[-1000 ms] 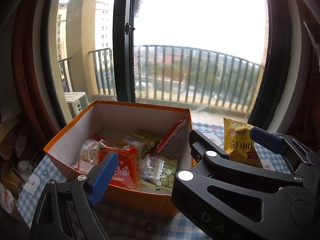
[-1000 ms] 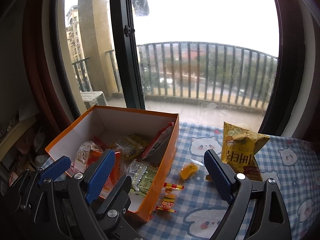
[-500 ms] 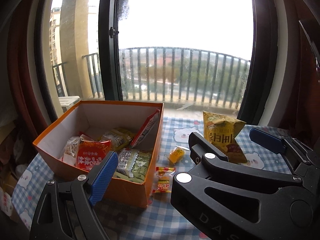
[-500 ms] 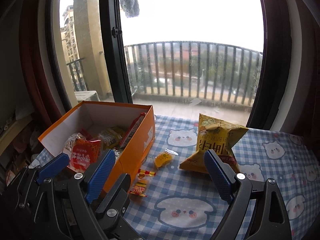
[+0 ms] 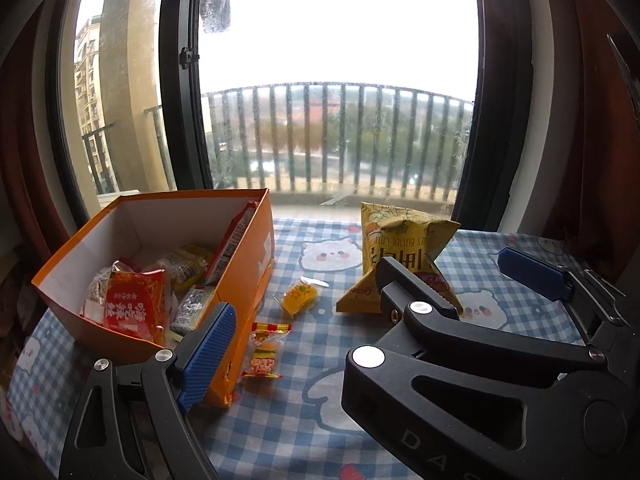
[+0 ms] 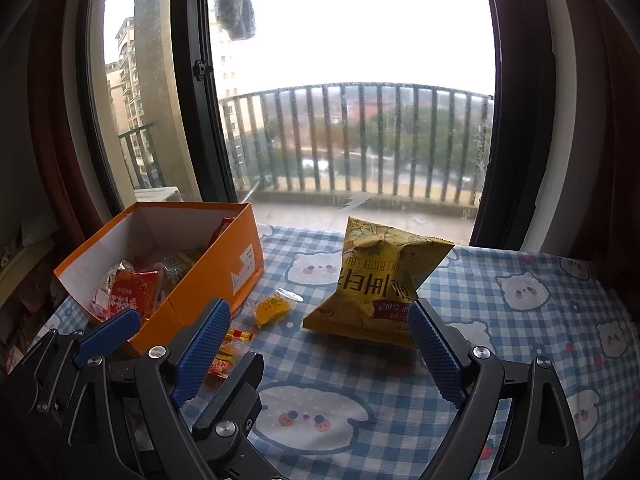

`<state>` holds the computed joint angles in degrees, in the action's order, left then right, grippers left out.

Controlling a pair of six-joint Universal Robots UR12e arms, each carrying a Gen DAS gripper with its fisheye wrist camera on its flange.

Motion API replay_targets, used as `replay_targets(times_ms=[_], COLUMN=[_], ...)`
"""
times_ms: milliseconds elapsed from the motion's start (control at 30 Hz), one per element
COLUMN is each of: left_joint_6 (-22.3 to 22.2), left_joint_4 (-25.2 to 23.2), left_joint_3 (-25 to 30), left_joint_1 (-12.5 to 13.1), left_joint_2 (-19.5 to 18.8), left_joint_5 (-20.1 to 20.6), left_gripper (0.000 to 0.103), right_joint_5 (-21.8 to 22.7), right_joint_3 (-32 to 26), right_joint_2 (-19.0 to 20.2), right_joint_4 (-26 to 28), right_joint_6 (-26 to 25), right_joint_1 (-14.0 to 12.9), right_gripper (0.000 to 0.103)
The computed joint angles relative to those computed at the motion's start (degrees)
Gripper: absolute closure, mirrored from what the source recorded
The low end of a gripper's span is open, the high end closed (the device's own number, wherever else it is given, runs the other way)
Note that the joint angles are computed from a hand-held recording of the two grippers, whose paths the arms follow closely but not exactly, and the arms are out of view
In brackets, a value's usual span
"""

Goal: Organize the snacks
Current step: 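Withdraw both tools from the box toward the yellow chip bag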

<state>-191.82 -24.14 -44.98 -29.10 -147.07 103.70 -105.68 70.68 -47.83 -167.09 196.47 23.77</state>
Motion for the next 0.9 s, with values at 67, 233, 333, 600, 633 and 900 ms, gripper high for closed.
replay_targets(times_ms=[67, 233, 333, 600, 633, 900], left_joint_6=[-0.1, -0.6, -0.8, -3.3, -3.7, -7.0], left_joint_4=[-1.4, -5.9, -9.0, -14.9, -16.0, -21.4], left_joint_3=[1.5, 5.7, 8.7, 15.2, 15.9, 18.9], left_joint_1=[-0.2, -0.6, -0.8, -0.8, -0.8, -0.1], left_joint_2=[-0.9, -3.4, -5.2, -9.3, -9.7, -11.4], left_joint_5=[0.2, 0.6, 1.0, 3.4, 3.5, 3.2], left_gripper=[0.013, 0.013, 0.013, 0.013, 0.013, 0.013], right_joint_5=[0.7, 3.7, 4.6, 3.4, 3.3, 3.7], right_joint_3=[0.6, 1.6, 1.8, 1.5, 1.3, 0.1], right_joint_2=[-0.1, 0.1, 0.4, 1.7, 1.9, 3.1], right_joint_4=[-0.4, 0.0, 1.0, 3.4, 3.7, 6.3], right_joint_6=[0.4, 2.1, 3.2, 6.4, 6.7, 8.2], right_joint_1=[-0.4, -1.7, -2.4, -3.0, -3.0, -3.1], right_gripper=[0.011, 0.011, 0.012, 0.012, 0.012, 0.012])
